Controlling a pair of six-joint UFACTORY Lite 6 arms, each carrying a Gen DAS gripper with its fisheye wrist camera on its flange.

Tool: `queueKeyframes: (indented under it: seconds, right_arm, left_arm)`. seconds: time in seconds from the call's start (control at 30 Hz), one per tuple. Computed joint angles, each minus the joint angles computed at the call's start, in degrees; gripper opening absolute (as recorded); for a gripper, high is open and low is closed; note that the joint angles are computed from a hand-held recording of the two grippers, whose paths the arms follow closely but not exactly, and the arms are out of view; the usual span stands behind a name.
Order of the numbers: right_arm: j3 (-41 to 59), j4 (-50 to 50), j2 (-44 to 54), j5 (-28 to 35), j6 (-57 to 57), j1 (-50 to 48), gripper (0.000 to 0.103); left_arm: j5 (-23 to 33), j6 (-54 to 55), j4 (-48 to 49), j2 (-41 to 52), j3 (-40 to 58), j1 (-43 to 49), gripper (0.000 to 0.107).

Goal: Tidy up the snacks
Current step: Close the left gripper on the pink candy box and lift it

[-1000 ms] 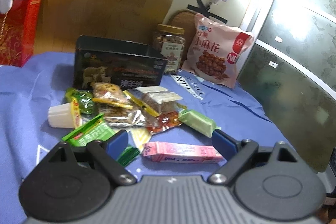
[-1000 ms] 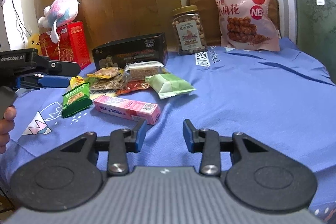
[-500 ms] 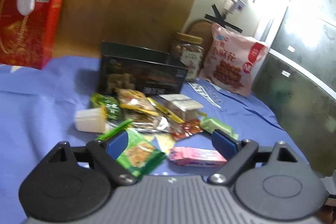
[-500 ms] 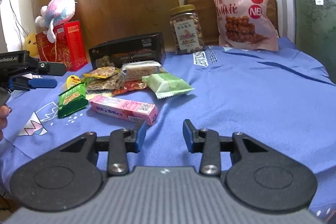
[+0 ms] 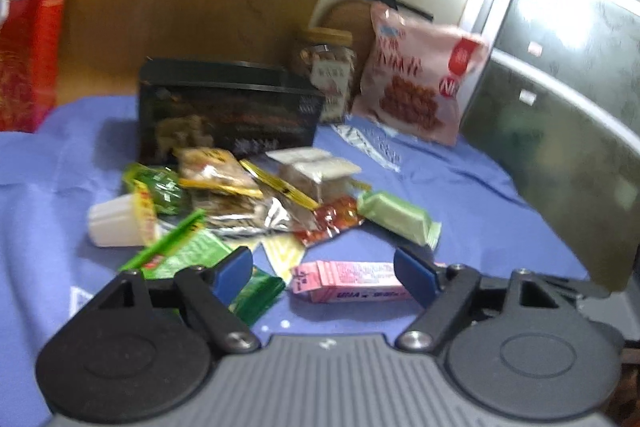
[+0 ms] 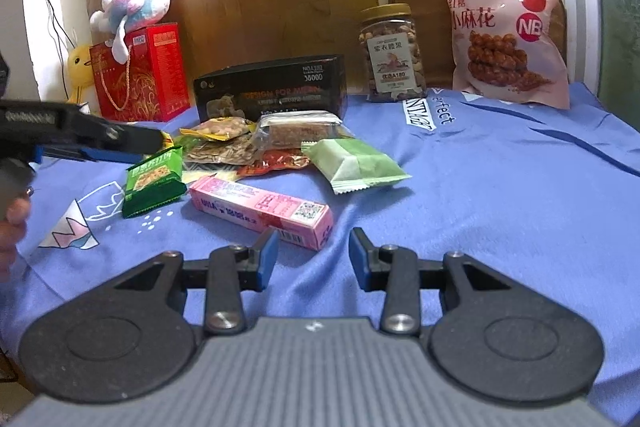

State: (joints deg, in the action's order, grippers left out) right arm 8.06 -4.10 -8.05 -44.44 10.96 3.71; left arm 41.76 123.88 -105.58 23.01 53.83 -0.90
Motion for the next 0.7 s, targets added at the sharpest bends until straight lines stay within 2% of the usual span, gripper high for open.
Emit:
queueKeyframes:
  seconds: [0.13,0.17,0.2,0.27,0.37,0.43,0.6,0.7]
  right_arm:
    - [2.6,-2.7,3.7,-0.5,0.8,-1.3,0.043]
    - [3.5,-3.8,4.9,-0.7,1.2,-1.6,0.043]
    - [4.4,-4.9,6.3,-1.0,1.6,-1.8,0.043]
    - [6.3,-6.8,9.1,-1.3,2.9,-2.1,0.045]
    - [6.0,-1.4,8.6,-1.0,-0.5,0.9,0.046]
    - [4.9,-0.5,7.1,-0.5,-0.6,1.4,0.045]
    - [3.8,2.6,2.6,1.6,-2.7,3.7,0.045]
    - [6.6,-3.0,2.1,3.7,1.7,1.2,0.044]
  left_arm:
    - [-1.6,-0.9,-0.1,4.3,3.4,-2.8,0.081]
    - [-1.6,-0.8,-0.1,4.6,3.4,-3.4,0.075]
    - [-1.5,-3.1,2.3,5.5,4.2,-4.0,0.061]
    - [-2.7,-2.8,1.2,6.2,3.4,-5.7,0.054]
    - [-4.7,4.1,-5.7,1.9,-2.5,-7.4,0.051]
    - [-4.0,0.7,-2.8,0.3,-4.1,-6.3,0.051]
    - [-0.4,-3.1,2.3,-4.9,-8.8,-1.8,0.043]
    - [0.3,-4.3,2.8,-8.6,-8.7,-0.3,0.043]
